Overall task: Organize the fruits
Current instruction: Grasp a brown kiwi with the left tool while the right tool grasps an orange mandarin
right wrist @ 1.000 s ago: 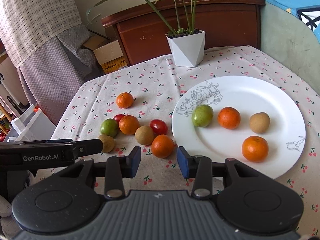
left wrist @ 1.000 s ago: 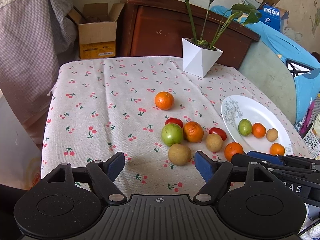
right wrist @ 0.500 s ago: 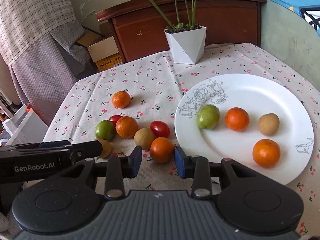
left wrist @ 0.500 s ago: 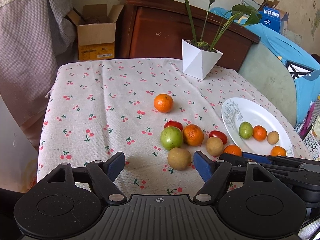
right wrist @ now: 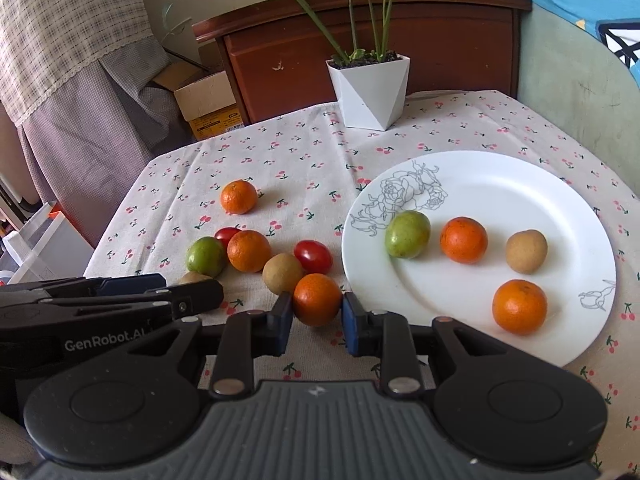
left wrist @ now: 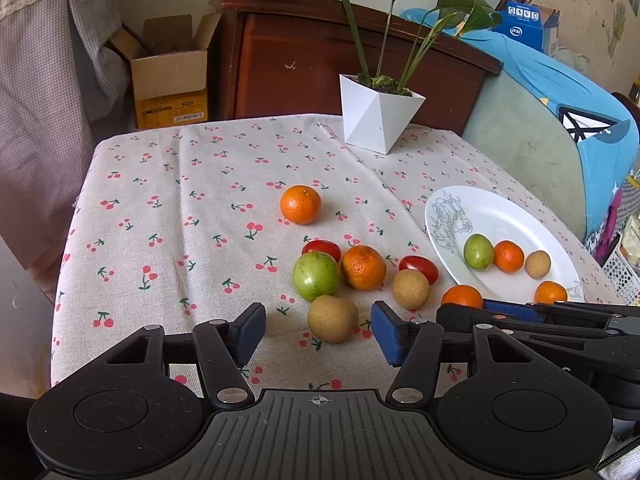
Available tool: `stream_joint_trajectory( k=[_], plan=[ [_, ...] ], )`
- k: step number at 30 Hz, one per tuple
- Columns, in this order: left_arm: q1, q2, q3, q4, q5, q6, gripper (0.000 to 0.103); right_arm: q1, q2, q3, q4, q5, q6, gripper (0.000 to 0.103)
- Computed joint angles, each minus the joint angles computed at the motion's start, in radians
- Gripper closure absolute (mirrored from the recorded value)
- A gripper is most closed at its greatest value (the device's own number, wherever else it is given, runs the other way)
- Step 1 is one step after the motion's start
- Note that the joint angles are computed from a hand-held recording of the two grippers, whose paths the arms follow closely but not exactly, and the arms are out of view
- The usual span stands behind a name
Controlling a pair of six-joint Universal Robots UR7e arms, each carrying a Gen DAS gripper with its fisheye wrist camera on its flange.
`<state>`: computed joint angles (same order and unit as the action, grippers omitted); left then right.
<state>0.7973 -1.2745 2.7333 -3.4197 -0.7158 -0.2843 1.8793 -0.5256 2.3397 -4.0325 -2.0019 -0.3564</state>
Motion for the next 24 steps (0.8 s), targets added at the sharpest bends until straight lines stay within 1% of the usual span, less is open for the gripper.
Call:
stream_joint_trajectory(
  k=[3, 6, 8, 10, 15, 24],
  plan=[
    [-0.006, 0.026, -0.001, -0.022, 0.006, 0.014, 0.055, 0.002, -0.004, 0.005, 0.0, -0.001, -0.001, 0.078],
    [-0.014, 0.046, 0.0, -0.036, 0.014, 0.03, 0.064, 0.003, -0.007, 0.007, 0.0, -0.001, 0.004, 0.078],
    [-0.016, 0.056, 0.002, -0.049, 0.019, 0.038, 0.067, 0.005, -0.01, 0.009, -0.001, 0.0, 0.004, 0.078],
    [-0.019, 0.065, 0.003, -0.06, 0.021, 0.048, 0.077, 0.006, -0.011, 0.011, -0.001, 0.0, 0.005, 0.078],
    [-0.025, 0.046, 0.01, -0.039, 0.01, 0.044, 0.077, 0.007, -0.014, 0.011, 0.004, 0.001, 0.007, 0.078],
    [-0.034, 0.001, 0.029, 0.008, 0.011, 0.021, 0.077, 0.01, -0.02, 0.023, -0.01, 0.013, -0.006, 0.078]
  ],
)
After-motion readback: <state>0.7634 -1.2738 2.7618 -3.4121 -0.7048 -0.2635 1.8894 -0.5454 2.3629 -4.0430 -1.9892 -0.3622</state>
